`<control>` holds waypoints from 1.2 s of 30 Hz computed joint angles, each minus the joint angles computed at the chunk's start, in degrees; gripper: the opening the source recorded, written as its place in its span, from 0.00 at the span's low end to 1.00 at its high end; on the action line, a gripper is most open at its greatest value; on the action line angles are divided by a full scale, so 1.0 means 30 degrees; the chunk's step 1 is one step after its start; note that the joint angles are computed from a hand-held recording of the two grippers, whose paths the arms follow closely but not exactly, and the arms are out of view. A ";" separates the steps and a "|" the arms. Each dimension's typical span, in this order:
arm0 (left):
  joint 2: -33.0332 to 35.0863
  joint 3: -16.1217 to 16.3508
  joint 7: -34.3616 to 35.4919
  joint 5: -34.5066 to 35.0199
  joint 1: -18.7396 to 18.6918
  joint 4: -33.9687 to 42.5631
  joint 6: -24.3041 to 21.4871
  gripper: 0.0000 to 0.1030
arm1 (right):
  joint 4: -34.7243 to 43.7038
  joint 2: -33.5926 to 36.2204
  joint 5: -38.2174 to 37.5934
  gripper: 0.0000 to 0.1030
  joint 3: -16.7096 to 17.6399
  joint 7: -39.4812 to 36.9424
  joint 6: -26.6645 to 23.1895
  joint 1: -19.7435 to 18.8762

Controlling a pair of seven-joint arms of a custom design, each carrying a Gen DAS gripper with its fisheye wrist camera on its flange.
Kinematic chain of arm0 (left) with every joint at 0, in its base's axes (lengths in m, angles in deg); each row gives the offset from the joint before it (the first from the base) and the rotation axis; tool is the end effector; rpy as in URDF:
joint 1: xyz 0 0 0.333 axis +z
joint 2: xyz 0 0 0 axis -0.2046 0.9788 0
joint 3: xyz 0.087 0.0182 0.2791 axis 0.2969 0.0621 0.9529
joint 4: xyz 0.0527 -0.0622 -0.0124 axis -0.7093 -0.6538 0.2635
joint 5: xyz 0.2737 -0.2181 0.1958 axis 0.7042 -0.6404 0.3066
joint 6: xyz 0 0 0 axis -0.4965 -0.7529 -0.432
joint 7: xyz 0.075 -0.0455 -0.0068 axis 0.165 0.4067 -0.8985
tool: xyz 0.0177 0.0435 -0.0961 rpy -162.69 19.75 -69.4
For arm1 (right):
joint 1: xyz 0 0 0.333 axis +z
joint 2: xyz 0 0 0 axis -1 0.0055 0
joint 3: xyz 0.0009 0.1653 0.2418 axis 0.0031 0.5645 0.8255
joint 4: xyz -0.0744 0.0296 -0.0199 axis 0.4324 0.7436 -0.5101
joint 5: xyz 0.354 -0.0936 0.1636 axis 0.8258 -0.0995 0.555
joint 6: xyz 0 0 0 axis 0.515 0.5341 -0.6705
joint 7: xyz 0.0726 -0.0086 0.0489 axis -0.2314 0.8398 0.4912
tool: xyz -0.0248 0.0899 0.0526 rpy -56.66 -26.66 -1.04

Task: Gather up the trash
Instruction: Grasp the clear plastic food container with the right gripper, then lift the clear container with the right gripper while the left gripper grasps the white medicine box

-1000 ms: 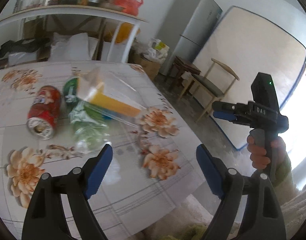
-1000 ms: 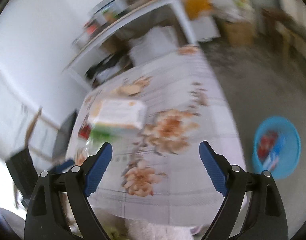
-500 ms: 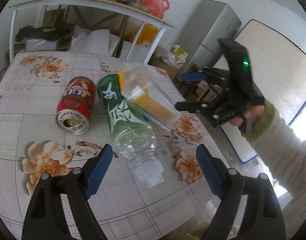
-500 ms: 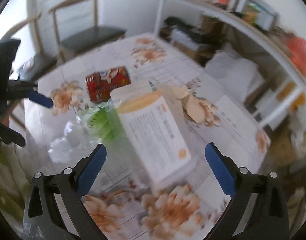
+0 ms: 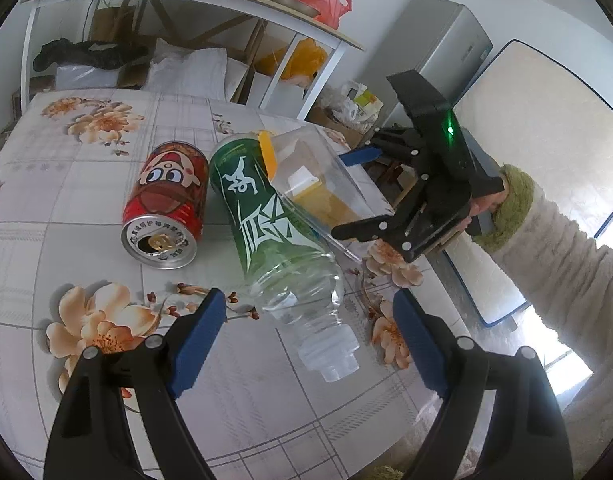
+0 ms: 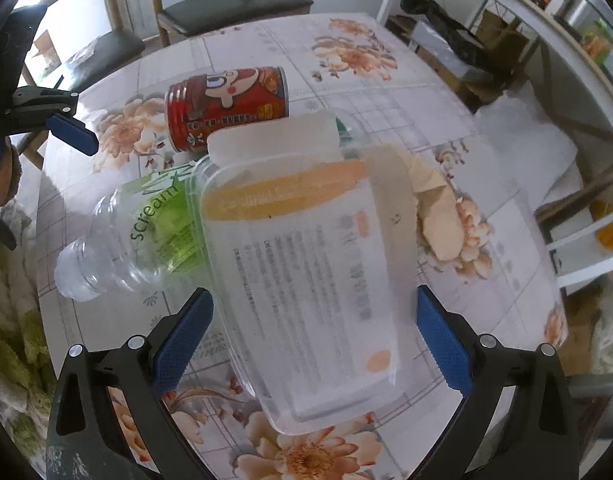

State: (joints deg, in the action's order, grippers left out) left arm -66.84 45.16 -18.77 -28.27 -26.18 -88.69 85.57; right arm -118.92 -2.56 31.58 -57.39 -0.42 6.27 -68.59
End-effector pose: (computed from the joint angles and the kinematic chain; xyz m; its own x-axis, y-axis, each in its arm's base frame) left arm 0.3199 -0.2045 0.5680 0.2719 -0.8508 0.4496 -0.5617 -0.5197 -0.6438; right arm 0.6299 0.3359 0.5778 0.9460 0.2885 0.1479 0.3231 -0.8763 -0.3574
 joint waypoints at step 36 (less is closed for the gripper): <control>0.0529 -0.0922 -0.0822 0.0800 -0.0251 0.0715 0.0690 0.81 | -1.3344 -0.9429 0.6436 0.79 -0.2007 1.2694 0.6945 -0.4290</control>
State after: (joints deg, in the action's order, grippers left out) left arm -65.26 42.40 -21.24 -25.87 -26.93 -86.55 87.64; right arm -158.95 -30.85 50.89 -63.41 37.67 27.10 -81.46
